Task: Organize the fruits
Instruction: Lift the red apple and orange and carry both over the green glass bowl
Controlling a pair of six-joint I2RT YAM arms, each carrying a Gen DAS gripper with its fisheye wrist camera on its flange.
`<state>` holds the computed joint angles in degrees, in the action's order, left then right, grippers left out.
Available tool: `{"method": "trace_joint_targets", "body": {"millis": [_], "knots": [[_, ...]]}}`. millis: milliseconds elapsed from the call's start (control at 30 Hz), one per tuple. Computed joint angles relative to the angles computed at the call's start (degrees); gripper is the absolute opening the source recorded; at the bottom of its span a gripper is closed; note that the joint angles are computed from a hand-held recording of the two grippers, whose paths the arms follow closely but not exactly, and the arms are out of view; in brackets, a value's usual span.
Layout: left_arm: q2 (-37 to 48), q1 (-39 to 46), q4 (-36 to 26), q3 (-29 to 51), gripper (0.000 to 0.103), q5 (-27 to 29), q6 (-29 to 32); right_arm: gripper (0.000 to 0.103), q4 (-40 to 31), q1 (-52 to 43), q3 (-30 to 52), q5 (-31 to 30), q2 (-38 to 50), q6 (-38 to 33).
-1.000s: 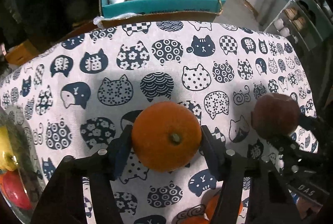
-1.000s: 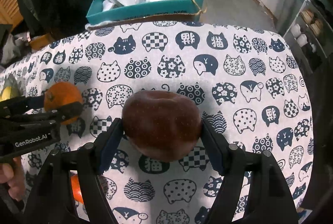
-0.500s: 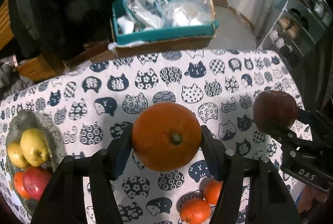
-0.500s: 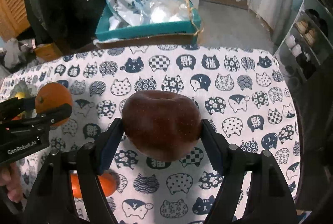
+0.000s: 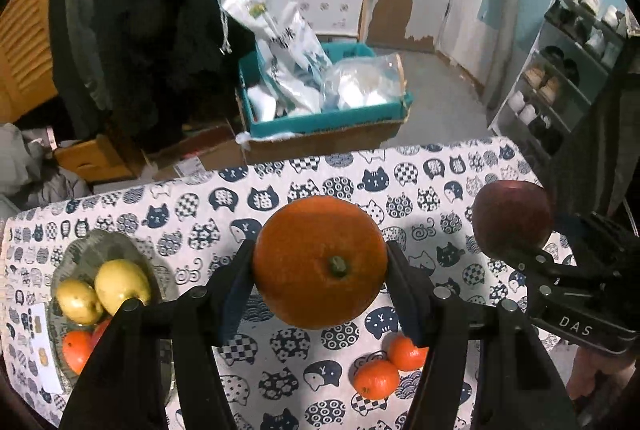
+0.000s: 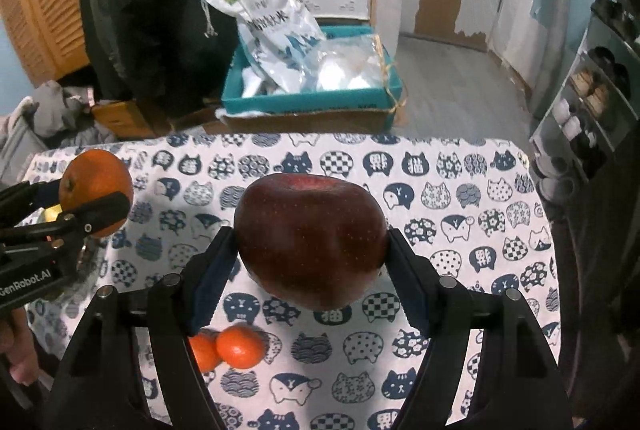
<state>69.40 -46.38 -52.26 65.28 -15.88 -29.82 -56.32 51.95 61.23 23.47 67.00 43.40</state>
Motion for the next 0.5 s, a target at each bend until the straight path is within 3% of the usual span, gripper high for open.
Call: {"method": "trace_joint_targets", "body": {"millis": [500], "knots": [[-9.63, -3.05, -8.22, 4.55, 0.064, -6.42, -0.23, 0.075, -8.09, 10.22, 10.43, 7.14, -0.32, 3.72]]}}
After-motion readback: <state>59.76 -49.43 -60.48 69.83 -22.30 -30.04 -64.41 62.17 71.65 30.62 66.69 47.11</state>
